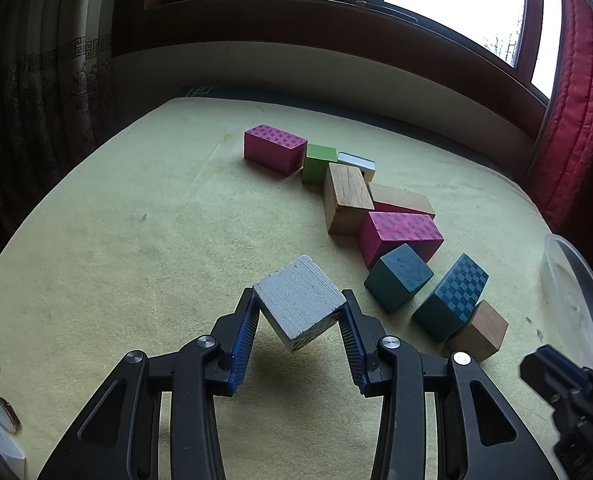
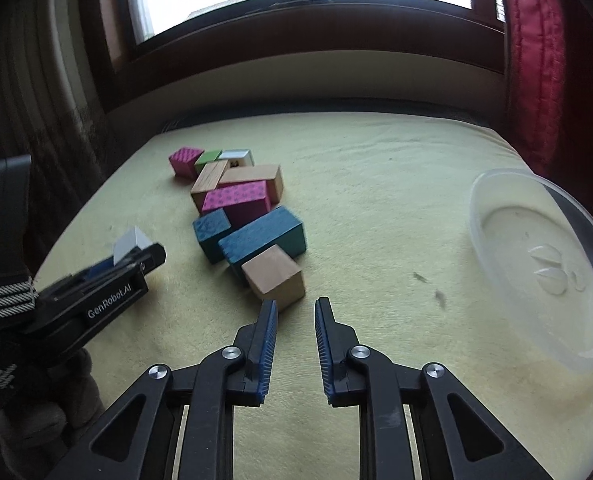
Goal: Organize rigid objects
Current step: 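Hold the white cube in the left gripper while the right gripper approaches the plain wood cube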
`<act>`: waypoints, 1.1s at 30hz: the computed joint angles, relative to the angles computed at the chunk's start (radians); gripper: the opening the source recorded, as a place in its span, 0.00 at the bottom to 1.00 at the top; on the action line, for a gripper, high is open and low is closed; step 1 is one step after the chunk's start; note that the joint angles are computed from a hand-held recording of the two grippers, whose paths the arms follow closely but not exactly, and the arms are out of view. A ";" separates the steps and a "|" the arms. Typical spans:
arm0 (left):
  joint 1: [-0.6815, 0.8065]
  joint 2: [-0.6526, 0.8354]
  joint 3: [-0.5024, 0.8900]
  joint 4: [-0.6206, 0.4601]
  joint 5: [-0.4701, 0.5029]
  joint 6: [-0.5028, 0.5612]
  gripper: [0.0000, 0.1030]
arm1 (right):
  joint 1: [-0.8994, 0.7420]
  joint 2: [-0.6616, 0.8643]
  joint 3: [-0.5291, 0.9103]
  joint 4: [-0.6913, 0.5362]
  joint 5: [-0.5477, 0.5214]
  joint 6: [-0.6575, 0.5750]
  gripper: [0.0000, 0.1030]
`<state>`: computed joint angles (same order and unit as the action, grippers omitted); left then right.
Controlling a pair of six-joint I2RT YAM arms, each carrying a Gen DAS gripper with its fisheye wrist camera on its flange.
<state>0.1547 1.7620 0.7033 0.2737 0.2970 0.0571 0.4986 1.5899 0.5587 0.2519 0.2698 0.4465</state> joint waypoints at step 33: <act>0.013 -0.004 -0.015 0.010 0.005 -0.005 0.41 | -0.067 0.164 0.147 0.001 -0.131 -0.084 0.56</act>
<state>0.1678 1.7575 0.6884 0.2834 0.3019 0.0520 0.4318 1.7542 0.7053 0.2528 0.1393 0.3622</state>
